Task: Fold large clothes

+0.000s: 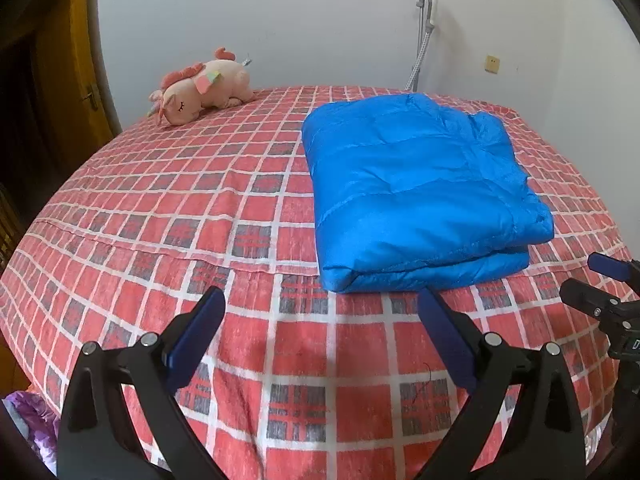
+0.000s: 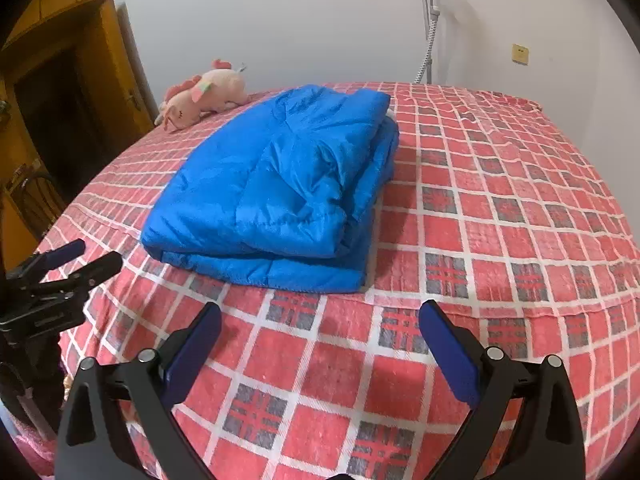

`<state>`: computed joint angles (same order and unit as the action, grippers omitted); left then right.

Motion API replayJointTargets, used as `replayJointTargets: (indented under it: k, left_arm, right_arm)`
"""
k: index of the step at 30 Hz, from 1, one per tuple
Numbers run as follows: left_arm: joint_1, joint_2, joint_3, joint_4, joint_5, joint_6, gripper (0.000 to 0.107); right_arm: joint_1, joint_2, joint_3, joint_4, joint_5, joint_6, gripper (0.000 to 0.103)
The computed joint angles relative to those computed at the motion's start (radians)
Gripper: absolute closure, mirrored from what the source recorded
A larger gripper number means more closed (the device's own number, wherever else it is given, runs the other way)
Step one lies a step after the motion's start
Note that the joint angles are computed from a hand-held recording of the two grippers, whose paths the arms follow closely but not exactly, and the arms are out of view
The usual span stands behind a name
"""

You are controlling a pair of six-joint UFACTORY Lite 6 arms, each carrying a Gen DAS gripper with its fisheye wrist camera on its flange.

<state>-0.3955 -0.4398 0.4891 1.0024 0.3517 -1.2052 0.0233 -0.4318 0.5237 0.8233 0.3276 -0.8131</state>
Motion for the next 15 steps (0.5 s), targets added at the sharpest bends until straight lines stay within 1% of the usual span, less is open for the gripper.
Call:
replayJointTargets:
  k: [9,15]
  left_arm:
    - [-0.046,-0.070,-0.030,-0.020,0.078,-0.004,0.011]
    - [-0.081,-0.109,-0.041,-0.029,0.122,-0.004,0.011]
  right_arm:
    - [0.038,-0.098,-0.037,-0.196,-0.002,0.213,0.004]
    - [0.048,-0.142,-0.051,-0.249,0.012,0.271,0.004]
